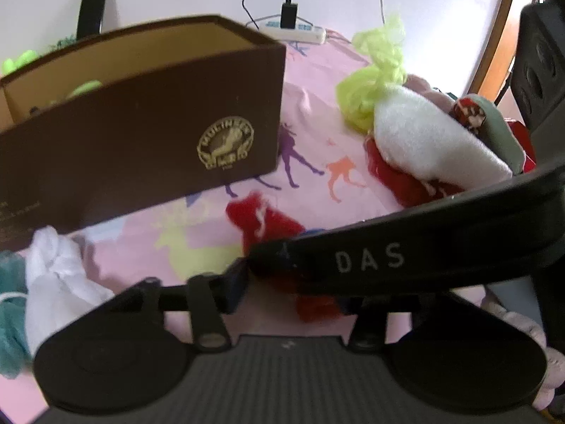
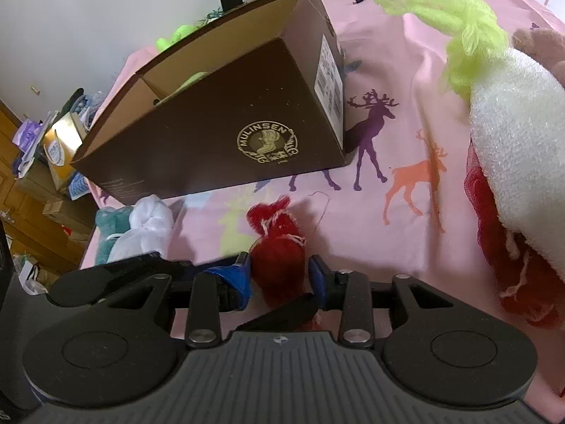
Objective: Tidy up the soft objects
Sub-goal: 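Grasp the red plush with the right tool, then carry the red plush into the box and open the right tool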
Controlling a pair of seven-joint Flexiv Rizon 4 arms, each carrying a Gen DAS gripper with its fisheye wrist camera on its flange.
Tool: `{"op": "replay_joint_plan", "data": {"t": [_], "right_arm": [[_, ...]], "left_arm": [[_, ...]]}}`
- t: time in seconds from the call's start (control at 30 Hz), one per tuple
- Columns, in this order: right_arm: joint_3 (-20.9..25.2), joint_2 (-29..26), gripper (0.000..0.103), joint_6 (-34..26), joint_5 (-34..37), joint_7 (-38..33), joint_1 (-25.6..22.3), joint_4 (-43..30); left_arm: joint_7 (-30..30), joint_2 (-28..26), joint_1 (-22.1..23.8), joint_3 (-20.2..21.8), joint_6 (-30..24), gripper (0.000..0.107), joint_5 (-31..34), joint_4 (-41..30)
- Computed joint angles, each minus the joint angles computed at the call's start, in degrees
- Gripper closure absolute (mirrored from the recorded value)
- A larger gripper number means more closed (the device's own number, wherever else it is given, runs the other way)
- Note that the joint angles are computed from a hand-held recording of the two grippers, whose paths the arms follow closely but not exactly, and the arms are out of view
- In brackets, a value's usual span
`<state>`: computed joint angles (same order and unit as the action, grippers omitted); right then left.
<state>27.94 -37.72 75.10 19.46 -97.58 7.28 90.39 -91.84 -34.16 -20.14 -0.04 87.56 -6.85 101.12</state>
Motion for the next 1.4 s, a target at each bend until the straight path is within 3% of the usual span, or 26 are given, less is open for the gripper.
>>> {"op": "replay_joint_plan", "data": {"t": [0.27,0.53,0.97,1.23,1.4], "right_arm": [[0.6,0.3,0.088,0.3,0.6,-0.7,-0.3,-0.2],[2.8,2.2,0.088,2.5,2.6,-4.1,-1.4,0.8],[7.5,3.2,0.088,5.3,3.6,-11.3,-2.1,-1.8],[8.6,0.3,0.088,1.8,4.1,-14.9,-0.3,-10.0],[7.0,-1.9,0.088,-0.7,5.0,-15.4,3.0,-16.4]], "left_arm": [[1.2,0.2,2.5,-2.8,2.2,0.066,-1.2,1.2],[0.6,2.8,1.1,-1.6,5.3,0.072,-1.5,3.3],[0.7,8.4,-2.1,3.6,13.7,0.073,-1.9,8.0],[4.6,9.1,-5.8,10.5,16.7,0.073,-5.6,7.3],[8.0,8.9,-4.9,11.8,16.3,0.073,-8.1,5.5]]}}
